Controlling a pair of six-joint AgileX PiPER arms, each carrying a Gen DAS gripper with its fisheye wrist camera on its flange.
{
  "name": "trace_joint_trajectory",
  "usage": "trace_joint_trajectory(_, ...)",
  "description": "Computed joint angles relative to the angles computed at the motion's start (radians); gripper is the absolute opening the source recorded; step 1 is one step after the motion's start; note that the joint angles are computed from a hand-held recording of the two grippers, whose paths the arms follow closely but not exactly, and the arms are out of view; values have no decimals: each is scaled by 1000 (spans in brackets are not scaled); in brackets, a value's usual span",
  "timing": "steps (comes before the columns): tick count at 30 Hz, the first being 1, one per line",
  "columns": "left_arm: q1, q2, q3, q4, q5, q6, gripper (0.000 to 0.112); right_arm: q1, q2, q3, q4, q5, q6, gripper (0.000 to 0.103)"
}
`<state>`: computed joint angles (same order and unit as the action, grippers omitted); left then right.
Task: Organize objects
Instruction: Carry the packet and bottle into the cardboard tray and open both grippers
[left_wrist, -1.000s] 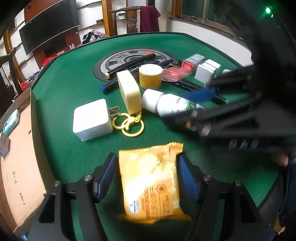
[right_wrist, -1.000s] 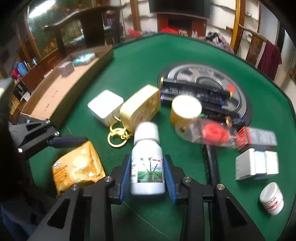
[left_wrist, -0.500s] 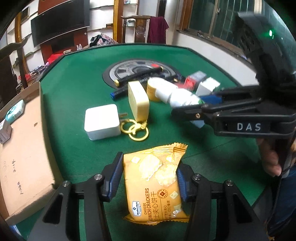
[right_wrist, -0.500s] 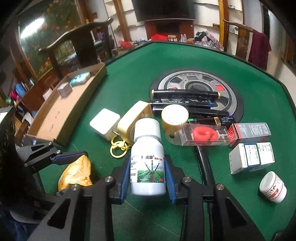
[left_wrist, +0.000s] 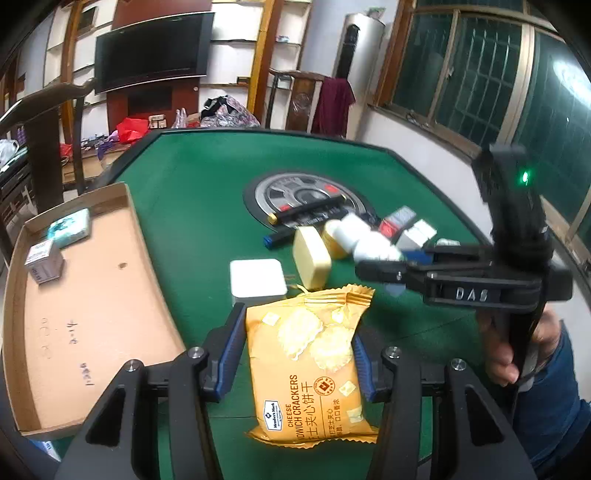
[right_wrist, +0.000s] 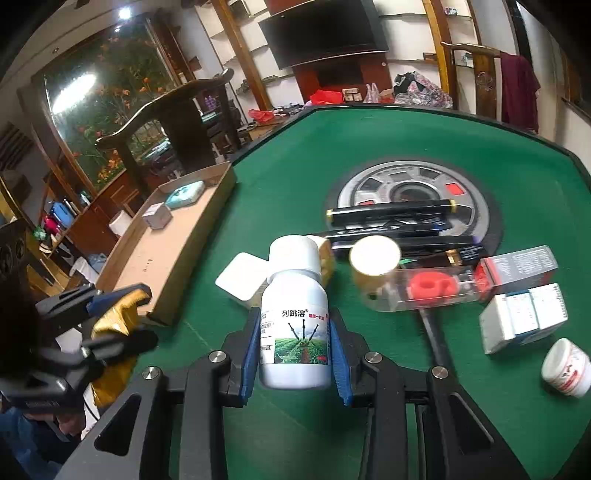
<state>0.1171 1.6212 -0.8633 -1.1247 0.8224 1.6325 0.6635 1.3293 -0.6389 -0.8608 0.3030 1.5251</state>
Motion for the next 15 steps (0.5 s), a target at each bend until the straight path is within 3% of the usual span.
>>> trace_joint_trajectory(10,186,49,-116,13,151,-26,50,49,66,-69,-93,-50,160,38)
trace_joint_trajectory(15,254,84,-176,21,189,-44,50,85,165,-193,15,-47,61,38)
